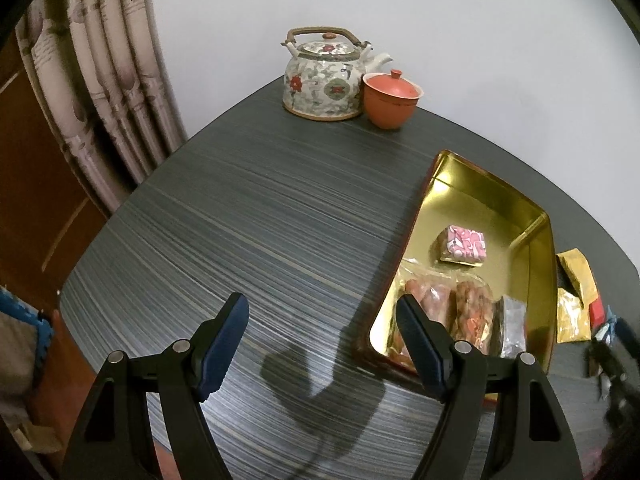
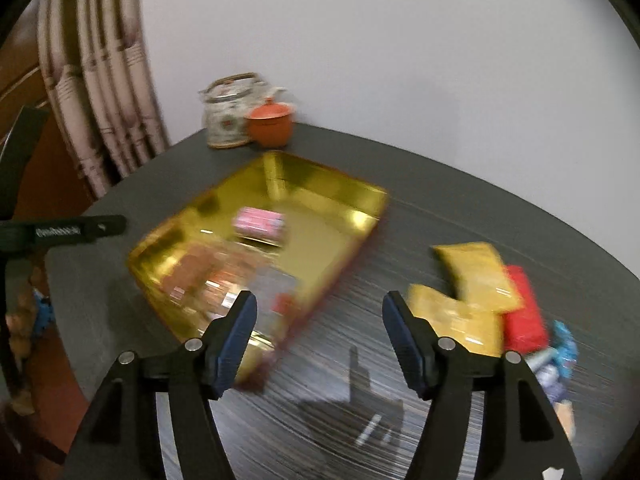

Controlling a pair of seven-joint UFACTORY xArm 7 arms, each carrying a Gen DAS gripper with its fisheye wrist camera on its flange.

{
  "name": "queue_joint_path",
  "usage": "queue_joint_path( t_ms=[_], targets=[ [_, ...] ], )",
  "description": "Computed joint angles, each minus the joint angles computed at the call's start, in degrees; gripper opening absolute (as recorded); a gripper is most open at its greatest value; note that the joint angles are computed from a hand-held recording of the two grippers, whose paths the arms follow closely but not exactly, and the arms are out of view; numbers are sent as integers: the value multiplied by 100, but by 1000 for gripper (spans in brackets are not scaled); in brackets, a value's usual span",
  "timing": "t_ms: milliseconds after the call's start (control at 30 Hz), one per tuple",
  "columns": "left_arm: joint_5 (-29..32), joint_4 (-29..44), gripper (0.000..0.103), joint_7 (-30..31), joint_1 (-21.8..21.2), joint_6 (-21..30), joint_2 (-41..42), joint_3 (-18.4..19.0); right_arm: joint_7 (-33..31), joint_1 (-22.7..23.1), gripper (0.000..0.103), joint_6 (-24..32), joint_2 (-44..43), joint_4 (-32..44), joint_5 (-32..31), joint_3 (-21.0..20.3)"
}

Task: Organize snacks
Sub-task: 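Grasp the blue soda cracker bag with the right gripper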

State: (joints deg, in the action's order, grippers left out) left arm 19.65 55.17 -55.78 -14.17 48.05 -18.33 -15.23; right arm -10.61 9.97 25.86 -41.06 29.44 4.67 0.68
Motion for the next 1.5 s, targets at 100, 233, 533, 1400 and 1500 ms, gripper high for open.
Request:
queue_joint_path(
  t_ms=[100,233,533,1400,1500],
  targets=[
    [79,25,76,-28,0,42,21,-42,-217,-405,63,201,-292,-110,-177,-339],
    [184,66,76,-49,-27,104,86,-77,-555,-1125,64,376,-472,-173,-459,-697],
    [400,175,76,127,-185,102,213,-130,-1572,-1813,67,609,-190,-128,-428,-1367],
    [634,2081,76,273,-1571,818,1748,-422,-3550,-1599,51,219,799,-109,1270,-1715],
    [710,2442,76,223,-1839,850,2125,-328,-3418,-1787,51,228,540,-318,1138,-1587]
  ],
)
